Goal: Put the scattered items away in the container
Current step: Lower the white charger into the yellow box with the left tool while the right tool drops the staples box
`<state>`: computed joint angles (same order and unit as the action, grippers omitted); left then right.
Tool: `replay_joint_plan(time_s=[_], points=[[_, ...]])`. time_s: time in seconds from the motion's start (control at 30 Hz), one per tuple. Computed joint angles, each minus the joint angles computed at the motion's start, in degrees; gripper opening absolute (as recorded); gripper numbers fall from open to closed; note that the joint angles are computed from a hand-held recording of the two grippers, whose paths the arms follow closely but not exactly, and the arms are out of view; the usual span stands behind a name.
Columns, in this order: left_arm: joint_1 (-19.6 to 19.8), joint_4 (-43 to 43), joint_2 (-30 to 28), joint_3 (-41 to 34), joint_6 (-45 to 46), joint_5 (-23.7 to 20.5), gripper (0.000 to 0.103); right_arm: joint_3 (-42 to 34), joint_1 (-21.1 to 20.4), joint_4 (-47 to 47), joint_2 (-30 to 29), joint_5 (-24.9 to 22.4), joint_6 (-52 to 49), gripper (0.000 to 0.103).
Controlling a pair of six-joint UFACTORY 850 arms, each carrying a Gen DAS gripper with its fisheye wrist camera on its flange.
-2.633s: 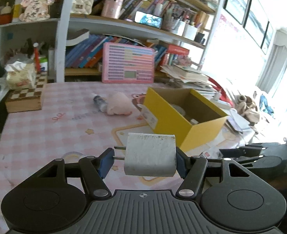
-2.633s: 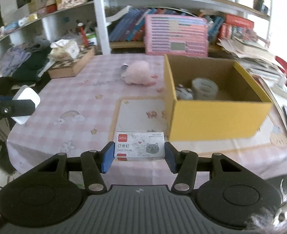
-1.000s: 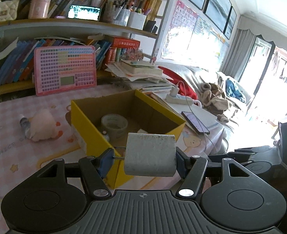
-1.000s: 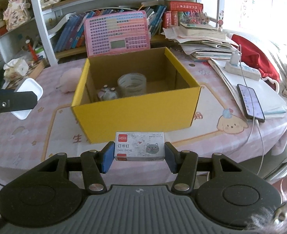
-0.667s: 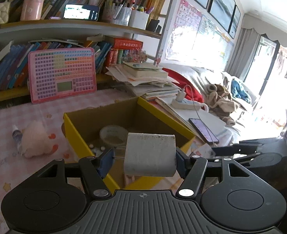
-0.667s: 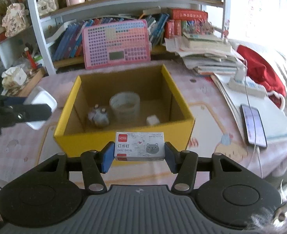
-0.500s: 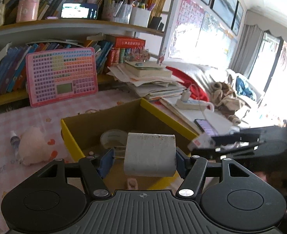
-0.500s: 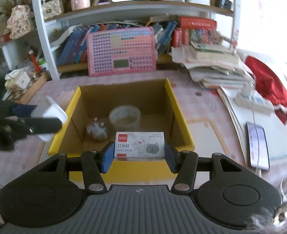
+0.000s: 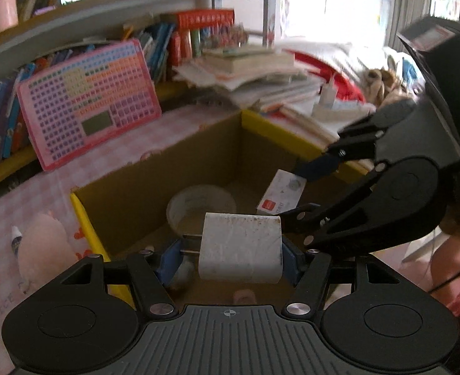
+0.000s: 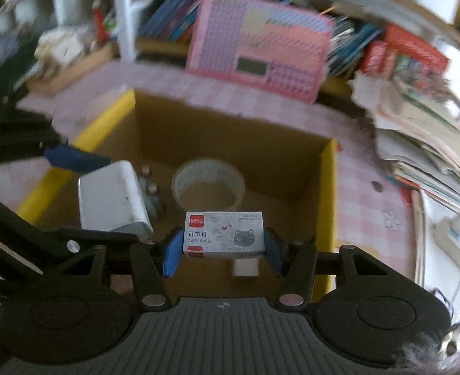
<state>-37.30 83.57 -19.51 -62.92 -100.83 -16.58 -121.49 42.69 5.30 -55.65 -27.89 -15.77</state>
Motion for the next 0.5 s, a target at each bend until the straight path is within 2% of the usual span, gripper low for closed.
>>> replay_joint_plan(time_s=[0.1,0.17,0.3,0.5], points=[[0.4,-7.2,-1.5,-1.3,7.1,0.2,0.064,-7.1,-0.4,1.9,-4.6,-6.1,-4.3,0.051],[0.5,-10.7,-2.1,-1.8,10.4,0.0,0.064,-10.0,-0.4,2.3,-6.4,-8.3,-7.1,0.051],[0.7,-11.4,-1.8,-1.5,10.6,0.3,0.064,-18.9,-0.7,3.2,-11.5,-14.9,-9.9,0.051],[0.5,-7.9,-1.2,-0.3,5.9,-0.1,0.065,-26.0,-0.9,4.8,-15.8,-20.2,-13.1,0.051]])
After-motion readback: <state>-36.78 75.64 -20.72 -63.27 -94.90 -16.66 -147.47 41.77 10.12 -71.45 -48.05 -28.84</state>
